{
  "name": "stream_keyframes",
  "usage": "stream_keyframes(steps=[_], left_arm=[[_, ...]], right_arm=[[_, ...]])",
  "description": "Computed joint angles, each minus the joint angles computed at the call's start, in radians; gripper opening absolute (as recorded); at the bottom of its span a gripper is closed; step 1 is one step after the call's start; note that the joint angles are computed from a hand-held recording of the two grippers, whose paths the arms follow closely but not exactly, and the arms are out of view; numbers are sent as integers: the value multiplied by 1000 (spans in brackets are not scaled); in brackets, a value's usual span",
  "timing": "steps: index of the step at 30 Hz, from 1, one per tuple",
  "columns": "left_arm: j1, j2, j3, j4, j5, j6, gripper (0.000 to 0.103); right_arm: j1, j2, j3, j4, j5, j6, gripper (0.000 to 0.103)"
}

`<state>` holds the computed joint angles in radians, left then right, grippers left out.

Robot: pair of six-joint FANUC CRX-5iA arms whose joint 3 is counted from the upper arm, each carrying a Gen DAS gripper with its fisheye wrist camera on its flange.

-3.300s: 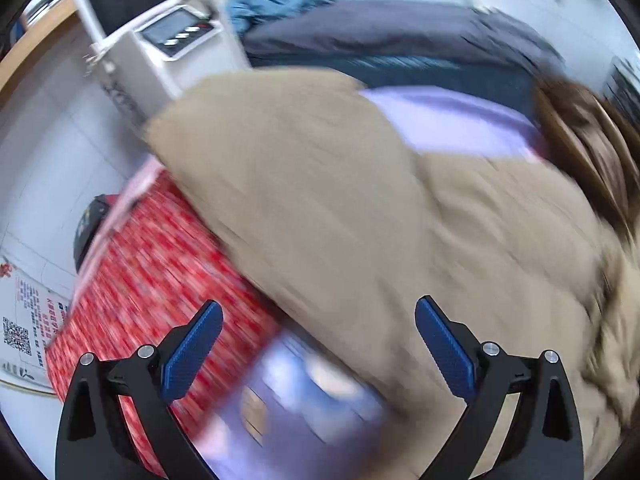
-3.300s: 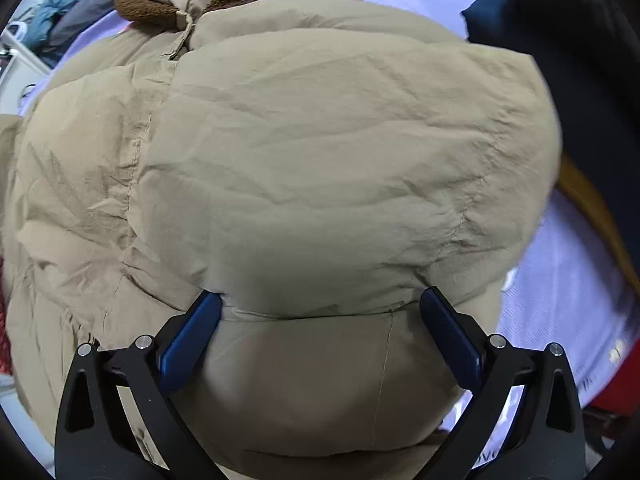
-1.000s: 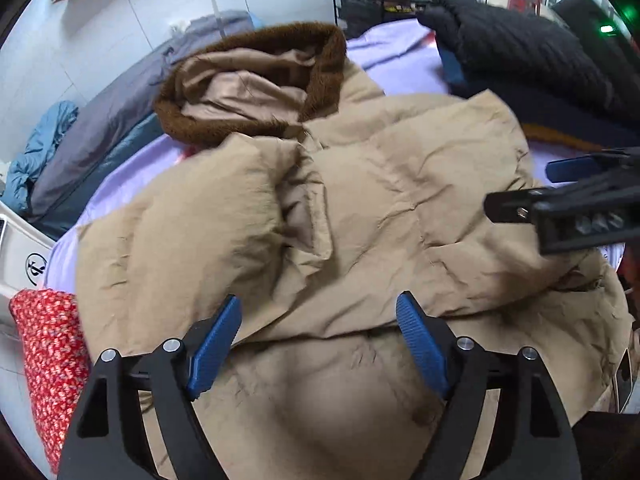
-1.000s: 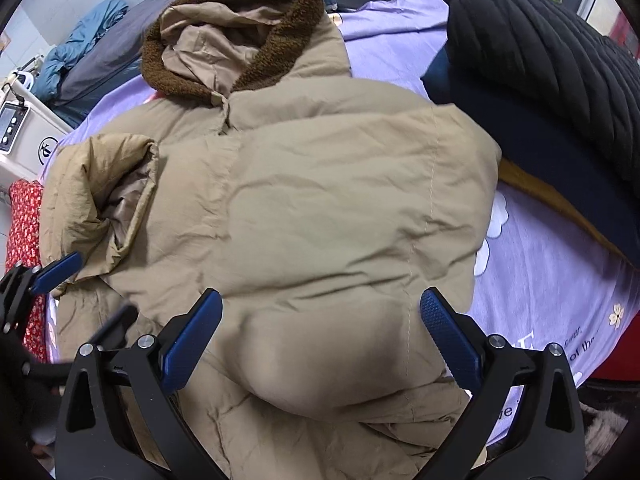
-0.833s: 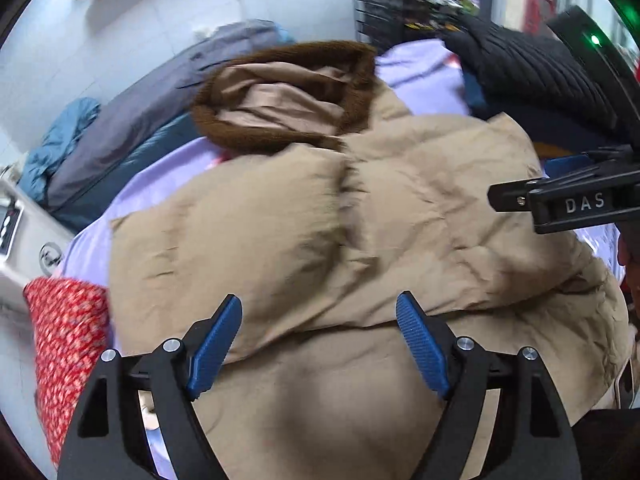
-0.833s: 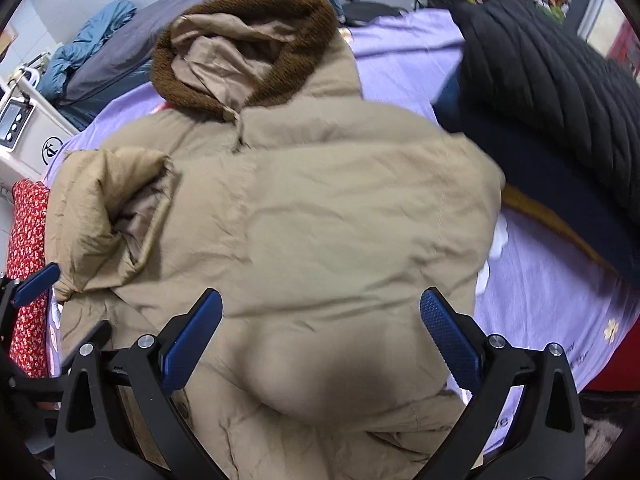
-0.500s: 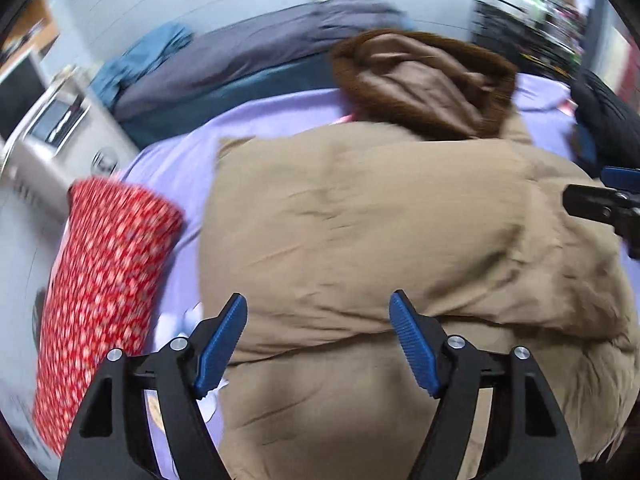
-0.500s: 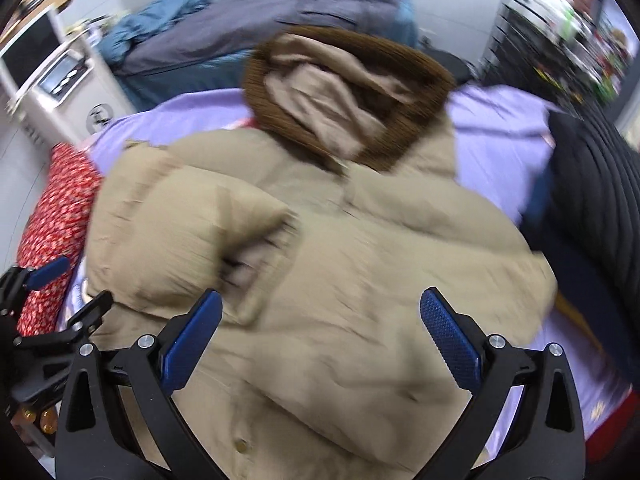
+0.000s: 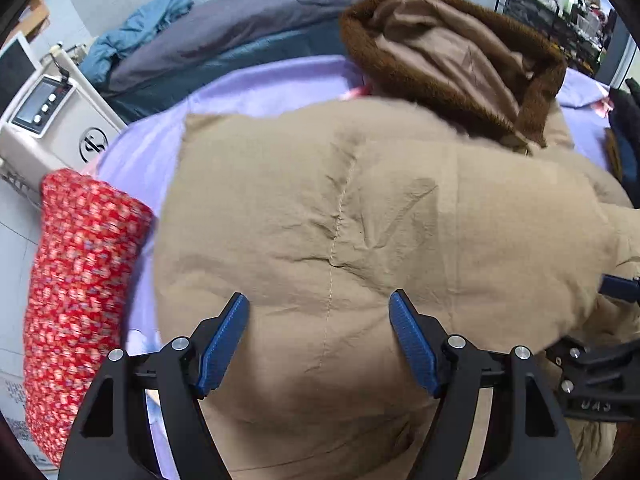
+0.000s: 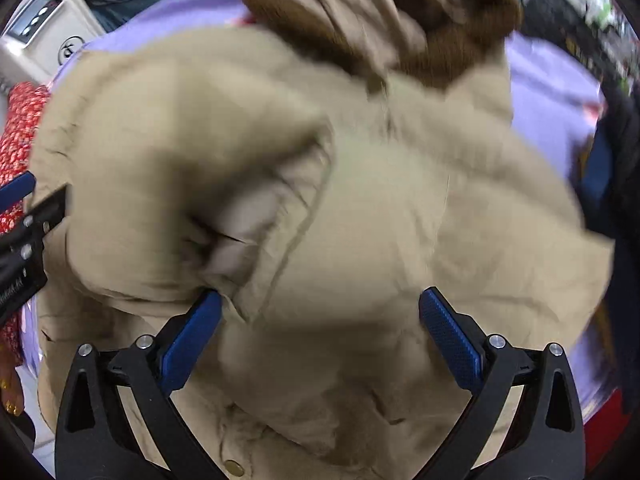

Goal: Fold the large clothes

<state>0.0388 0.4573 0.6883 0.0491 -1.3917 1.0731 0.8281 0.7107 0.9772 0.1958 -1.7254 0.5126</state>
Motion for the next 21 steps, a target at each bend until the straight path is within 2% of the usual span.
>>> stream_keyframes(steps=[1,5,15,21], left_arm=[[-2,1,-5,-7,2,4,73],[-17,19,4,-50,-13,11,75],[-47,37,7,-124,-3,36,82],[-49,41,9,-142,3,59,95]], right_arm=[[6,-18,-40,10,24,3,98],[21,-3,-54,34,10,58,98],[-4,8,-75,5,24,47,98],[-1,-8,-110,8,45,46,98]])
